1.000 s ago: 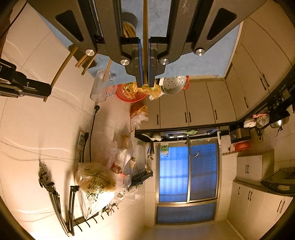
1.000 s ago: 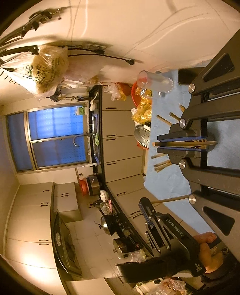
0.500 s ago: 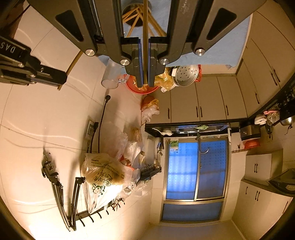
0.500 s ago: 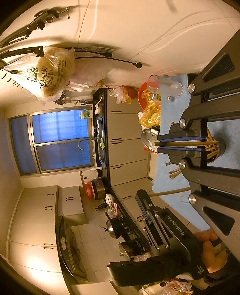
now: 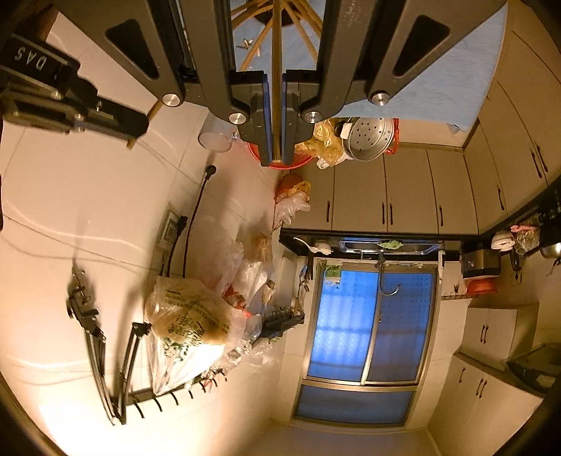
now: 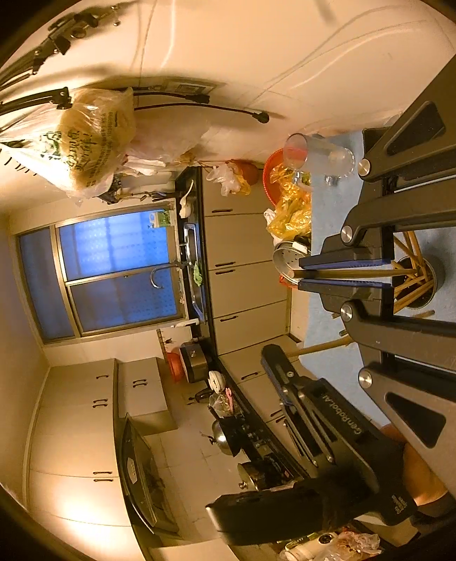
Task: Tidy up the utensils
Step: 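Lower both held chopsticks upright into the black cup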
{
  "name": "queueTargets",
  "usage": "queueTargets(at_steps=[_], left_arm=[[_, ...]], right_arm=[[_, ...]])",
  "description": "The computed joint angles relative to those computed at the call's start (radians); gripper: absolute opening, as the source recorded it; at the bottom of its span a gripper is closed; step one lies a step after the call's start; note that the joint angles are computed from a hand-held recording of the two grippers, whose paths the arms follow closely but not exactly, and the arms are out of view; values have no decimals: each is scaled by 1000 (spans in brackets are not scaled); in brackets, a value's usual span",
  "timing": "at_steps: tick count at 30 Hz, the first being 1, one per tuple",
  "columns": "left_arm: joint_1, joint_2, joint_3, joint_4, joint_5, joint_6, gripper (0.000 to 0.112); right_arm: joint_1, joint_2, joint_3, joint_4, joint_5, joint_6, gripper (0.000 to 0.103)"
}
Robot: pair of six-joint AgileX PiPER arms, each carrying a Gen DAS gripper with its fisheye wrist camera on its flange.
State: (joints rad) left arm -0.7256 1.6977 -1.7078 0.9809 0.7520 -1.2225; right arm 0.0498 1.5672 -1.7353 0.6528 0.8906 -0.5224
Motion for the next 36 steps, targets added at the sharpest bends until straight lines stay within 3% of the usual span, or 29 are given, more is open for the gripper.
queueTargets(at_steps=[7, 13, 36], left_arm=[[37, 1, 109, 104, -63, -178, 5], [69, -5, 162, 113, -102, -252, 5], [56, 37, 140, 314, -80, -398, 5]], right_arm=[[17, 21, 19, -14, -7, 1, 6], [44, 33, 75, -30, -32, -9, 6], [58, 68, 113, -19, -65, -27, 6]])
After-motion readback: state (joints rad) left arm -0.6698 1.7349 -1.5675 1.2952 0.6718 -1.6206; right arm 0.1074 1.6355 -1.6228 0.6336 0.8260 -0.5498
